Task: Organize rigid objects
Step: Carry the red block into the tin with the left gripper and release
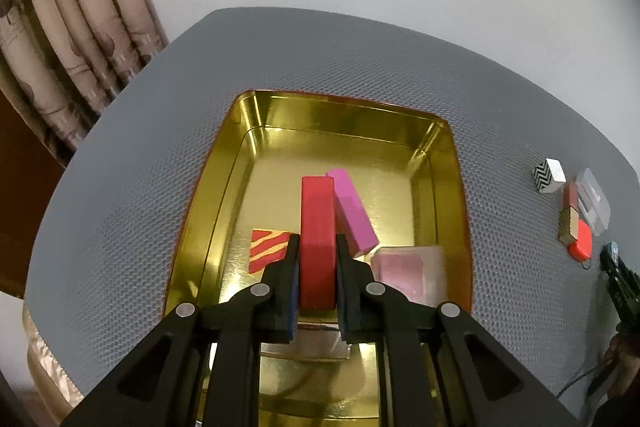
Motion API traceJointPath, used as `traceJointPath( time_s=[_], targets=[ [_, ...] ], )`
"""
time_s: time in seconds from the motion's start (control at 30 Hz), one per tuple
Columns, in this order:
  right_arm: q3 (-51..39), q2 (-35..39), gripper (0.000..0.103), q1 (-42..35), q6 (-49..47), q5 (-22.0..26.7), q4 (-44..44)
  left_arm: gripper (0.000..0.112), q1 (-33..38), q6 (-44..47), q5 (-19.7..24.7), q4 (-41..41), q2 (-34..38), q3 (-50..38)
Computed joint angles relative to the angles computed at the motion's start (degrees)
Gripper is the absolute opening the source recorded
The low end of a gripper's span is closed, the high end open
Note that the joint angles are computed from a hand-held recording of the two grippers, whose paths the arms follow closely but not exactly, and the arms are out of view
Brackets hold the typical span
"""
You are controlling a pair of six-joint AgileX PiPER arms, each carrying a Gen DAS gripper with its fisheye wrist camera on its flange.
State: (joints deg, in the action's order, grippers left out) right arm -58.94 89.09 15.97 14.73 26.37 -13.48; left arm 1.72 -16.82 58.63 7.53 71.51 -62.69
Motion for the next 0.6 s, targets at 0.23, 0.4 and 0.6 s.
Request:
traceJointPath(
  time_s=[0.23, 0.4, 0.6],
  targets=[
    [0.02, 0.03, 0.035, -0.02, -0.05, -0.05, 0.01, 0.012, 5.09, 5.98, -1.29, -5.53, 2.89, -0.67],
    [0.03, 0.04, 0.035, -0.02, -0.03, -0.07, -0.02, 0.012, 7.35, 8.43, -1.74, -7.81, 6.34, -3.13],
    [0.09, 0.03, 0.035, -0.03, -0.04, -0.12, -0.03, 0.012, 5.55, 6.76, -1.78, -5.31, 11.01, -6.67]
  ],
)
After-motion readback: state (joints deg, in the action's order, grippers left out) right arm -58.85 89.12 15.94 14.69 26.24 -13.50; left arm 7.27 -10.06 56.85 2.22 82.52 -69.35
